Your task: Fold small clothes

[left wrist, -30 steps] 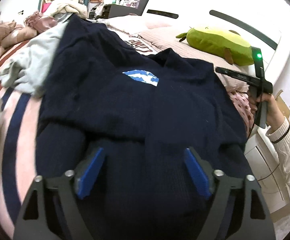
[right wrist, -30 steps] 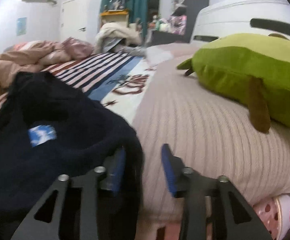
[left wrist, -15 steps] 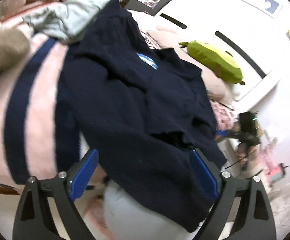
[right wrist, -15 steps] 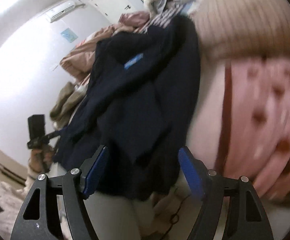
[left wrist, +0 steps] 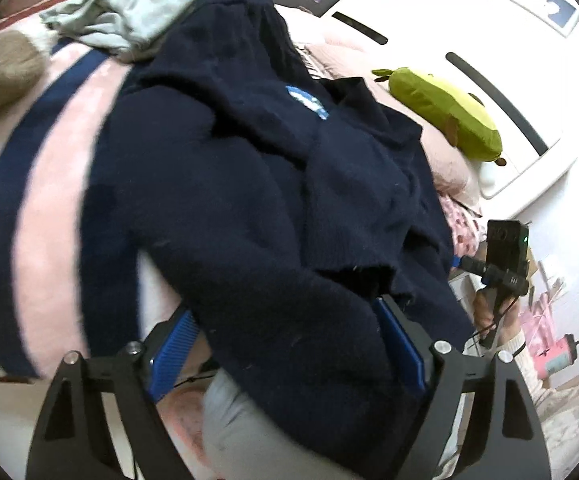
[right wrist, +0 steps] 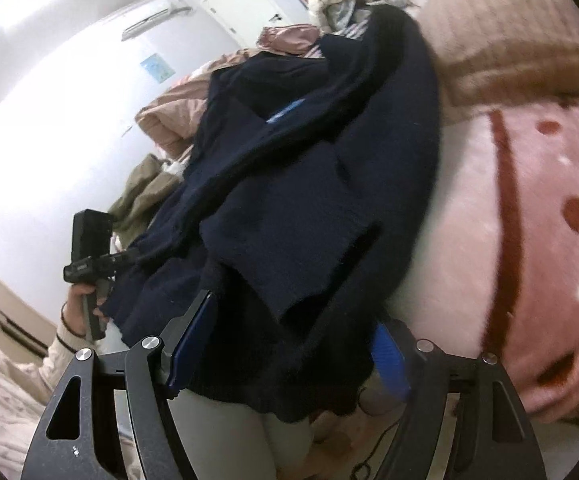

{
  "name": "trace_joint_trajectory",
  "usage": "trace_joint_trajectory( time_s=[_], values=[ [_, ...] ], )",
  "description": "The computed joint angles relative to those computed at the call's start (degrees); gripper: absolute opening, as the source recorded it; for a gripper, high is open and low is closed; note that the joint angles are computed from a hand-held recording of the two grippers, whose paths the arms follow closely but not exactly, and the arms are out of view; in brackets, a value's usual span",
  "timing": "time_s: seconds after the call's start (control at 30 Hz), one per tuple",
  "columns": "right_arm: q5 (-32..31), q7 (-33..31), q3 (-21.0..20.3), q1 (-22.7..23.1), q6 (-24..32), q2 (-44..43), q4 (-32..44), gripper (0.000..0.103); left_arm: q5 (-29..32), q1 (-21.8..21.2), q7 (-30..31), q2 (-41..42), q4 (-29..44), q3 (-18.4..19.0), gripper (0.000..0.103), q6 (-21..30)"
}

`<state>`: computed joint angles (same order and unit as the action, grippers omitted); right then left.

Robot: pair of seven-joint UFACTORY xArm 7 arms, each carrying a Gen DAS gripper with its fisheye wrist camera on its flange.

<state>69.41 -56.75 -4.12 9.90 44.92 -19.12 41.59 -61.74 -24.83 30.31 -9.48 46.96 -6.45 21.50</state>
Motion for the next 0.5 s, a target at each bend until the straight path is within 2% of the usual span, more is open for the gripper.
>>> trace_joint_trajectory(
  time_s=[0.03,0.13,0.27,0.3,0.33,0.37,0.4,0.43,0.5],
  values=[
    [0.58,-0.57,-0.36,0.16,0.84,0.72,0.54,0.062,-1.12,0.07,0.53,-1.04,-1.11,0.40,0.084,0.21],
    [2.38,-2.05,-0.14,0.16,1.81,3.20,2.02,0.052,-10.85,-0.26,7.50,-1.52,-2.02,2.96,0.084,4.32],
    [4.40,-2.29,1.32,-0.20,1.49,5.30,3.51,0.034,-20.04,1.12,14.95,0.92,-0.03,1.44,0.083,5.00],
    [4.25,-1.98,1.69,-0.29,1.43,5.65,3.85,0.024,-21.27,1.51,16.01,1.22,0.61,0.92,0.078,4.89],
    [3.99,-1.68,1.79,-0.46,1.95,5.97,4.18,0.018,-21.43,1.90,16.13,1.49,1.22,0.35,0.047,4.49],
    [4.11,-1.47,1.66,-0.65,2.98,6.24,4.36,0.014,-20.30,2.20,15.11,1.92,2.05,-0.33,0.029,3.62],
    [4.81,-1.56,1.70,-0.76,3.43,6.11,4.28,0.014,-19.26,2.40,14.18,2.12,2.59,-0.78,0.020,3.28],
    [5.48,-1.94,1.95,-0.84,2.93,5.49,3.93,0.013,-19.37,2.41,15.04,1.91,2.99,-1.05,0.015,3.05],
    [7.38,-3.10,1.61,-0.97,3.12,3.85,2.94,0.010,-19.68,2.21,16.67,1.02,3.25,-1.62,0.014,1.64]
  ],
)
